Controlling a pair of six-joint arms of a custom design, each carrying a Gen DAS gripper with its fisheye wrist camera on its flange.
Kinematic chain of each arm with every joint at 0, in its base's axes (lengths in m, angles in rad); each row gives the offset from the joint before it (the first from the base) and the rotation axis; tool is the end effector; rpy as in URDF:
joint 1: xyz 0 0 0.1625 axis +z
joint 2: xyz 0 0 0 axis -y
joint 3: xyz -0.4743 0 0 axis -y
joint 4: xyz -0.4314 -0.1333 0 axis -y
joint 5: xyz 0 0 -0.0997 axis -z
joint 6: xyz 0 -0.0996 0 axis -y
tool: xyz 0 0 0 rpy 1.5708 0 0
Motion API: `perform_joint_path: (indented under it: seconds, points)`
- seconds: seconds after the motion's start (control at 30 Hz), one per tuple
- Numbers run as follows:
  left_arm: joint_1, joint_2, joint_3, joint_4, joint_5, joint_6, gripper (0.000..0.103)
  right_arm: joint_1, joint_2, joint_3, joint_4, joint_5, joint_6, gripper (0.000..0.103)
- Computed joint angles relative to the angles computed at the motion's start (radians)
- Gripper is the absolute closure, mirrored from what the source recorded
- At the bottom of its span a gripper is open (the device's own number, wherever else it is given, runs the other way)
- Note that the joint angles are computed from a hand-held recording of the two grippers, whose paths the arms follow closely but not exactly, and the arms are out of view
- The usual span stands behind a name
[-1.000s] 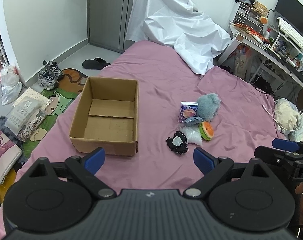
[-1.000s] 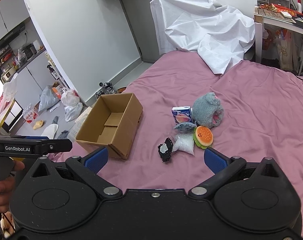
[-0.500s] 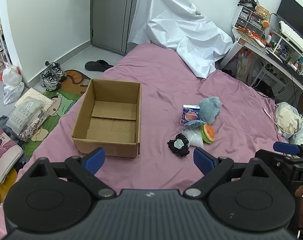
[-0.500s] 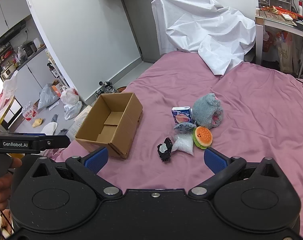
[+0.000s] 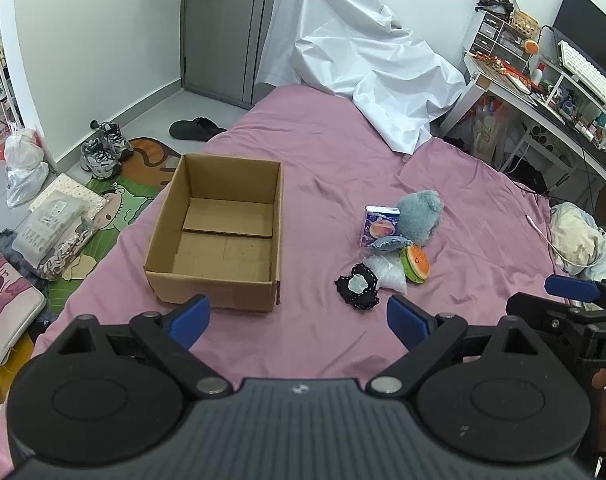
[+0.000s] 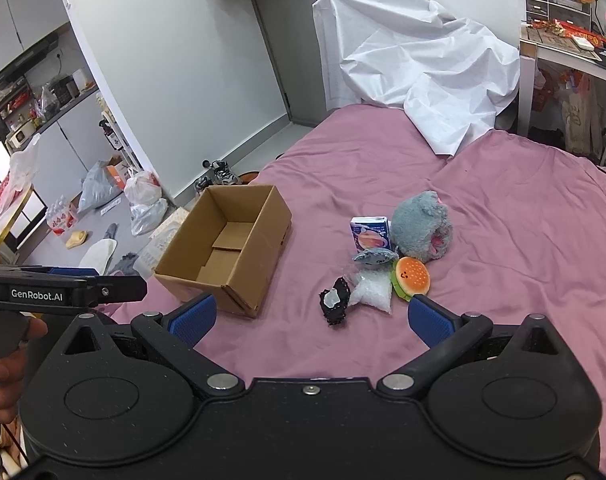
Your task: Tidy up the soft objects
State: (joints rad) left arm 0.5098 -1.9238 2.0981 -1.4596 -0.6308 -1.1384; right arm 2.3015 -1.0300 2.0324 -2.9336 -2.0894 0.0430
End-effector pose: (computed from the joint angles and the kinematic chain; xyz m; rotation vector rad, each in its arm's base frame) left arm -0.1925 -0.3525 0.4483 0.0796 2.3284 -0.9001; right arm 0.4631 -0.3910 0.1598 0.7887 -2.5902 0.7269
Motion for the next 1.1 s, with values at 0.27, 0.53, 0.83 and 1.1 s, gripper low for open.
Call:
perform_joint_path:
  seconds: [0.27,0.53,0.83,1.1]
  points:
    - [0.001,-0.008,0.002,0.011,0.001,-0.014,0.009,0.003,0.006,-0.004,0.002,-0.001,-0.002,0.000]
    - [0.001,-0.008,0.011,0.007,0.008,-0.018,0.009,0.005,0.011,-0.003,-0.009,-0.021,-0.008,0.000]
    - [0.033,0.025,0.026,-0.061,0.013,0.025,0.009,-0.020,0.007,0.012,-0.022,-0.018,-0.005,0.000]
    - [0.081,0.067,0.039,-0.170,-0.003,0.095,0.009,-0.061,0.005,0.028,-0.038,0.001,0.020,0.000]
